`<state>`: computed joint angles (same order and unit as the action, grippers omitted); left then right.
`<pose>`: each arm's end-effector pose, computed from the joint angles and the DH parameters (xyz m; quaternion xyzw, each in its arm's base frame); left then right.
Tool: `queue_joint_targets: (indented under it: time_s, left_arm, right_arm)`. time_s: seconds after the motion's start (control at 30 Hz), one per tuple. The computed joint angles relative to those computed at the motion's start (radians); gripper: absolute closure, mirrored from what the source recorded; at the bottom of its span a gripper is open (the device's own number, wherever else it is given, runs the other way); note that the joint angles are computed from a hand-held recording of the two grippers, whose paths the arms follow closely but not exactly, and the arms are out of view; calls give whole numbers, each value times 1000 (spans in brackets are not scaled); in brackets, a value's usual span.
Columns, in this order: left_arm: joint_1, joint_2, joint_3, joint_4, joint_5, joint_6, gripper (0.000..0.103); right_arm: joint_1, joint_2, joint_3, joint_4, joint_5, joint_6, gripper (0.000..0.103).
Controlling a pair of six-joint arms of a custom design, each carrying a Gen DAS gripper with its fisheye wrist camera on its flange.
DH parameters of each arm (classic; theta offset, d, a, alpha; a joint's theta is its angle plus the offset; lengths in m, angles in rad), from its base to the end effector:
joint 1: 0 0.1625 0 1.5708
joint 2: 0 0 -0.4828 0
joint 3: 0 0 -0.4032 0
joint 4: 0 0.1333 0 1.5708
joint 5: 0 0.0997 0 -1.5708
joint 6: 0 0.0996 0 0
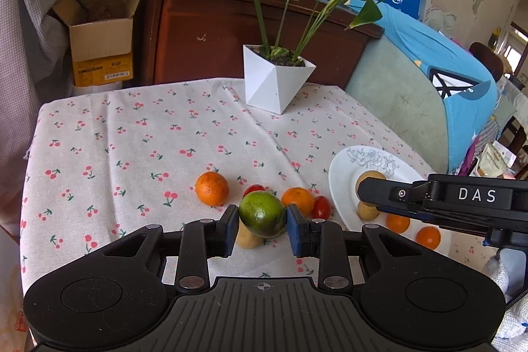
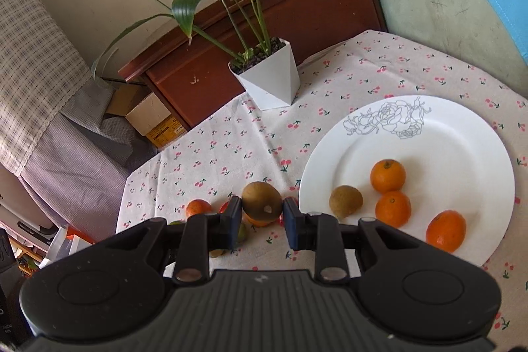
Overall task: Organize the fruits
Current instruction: 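Carry the lime onto the plate and open the left tool while the right tool releases the kiwi there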
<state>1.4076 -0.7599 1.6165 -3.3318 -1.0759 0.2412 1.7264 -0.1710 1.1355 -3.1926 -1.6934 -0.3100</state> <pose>0.0572 -0.7641 0.2146 0.0703 0.8758 -0.4147 0.2367 0.2506 -0.8159 -0.1040 0.1987 -0.9238 0.3167 0.0827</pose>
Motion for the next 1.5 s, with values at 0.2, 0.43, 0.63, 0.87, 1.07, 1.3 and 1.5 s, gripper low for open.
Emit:
queue_joint_targets:
  time_s: [0.2, 0.43, 0.63, 0.87, 1.07, 1.3, 1.5]
  left_arm:
    - [-21, 10, -36, 67, -42, -33, 75]
    - [-46, 53, -105, 137, -26, 27, 75]
    - [-48, 105, -191, 221, -46, 27, 74]
    - [-42, 167, -285, 282, -66, 32, 74]
    - [-34, 194, -326, 305, -80, 25, 74]
    - [-32, 198, -328, 315, -95, 24, 73]
    - [-33, 185, -321, 295, -117, 3, 65]
  right_arm:
    - [-11, -18, -13, -32, -19, 9, 76]
    - [-33, -33, -24, -31, -54, 30, 76]
    - [-48, -40, -25, -21, -86, 82, 76]
    - [-58, -37, -40, 17, -141, 134, 76]
    - [-63, -32, -47, 39, -161, 157, 75]
    - [-63, -24, -53, 41, -178, 164, 73]
    - [-63, -29, -43, 15, -158, 167, 73]
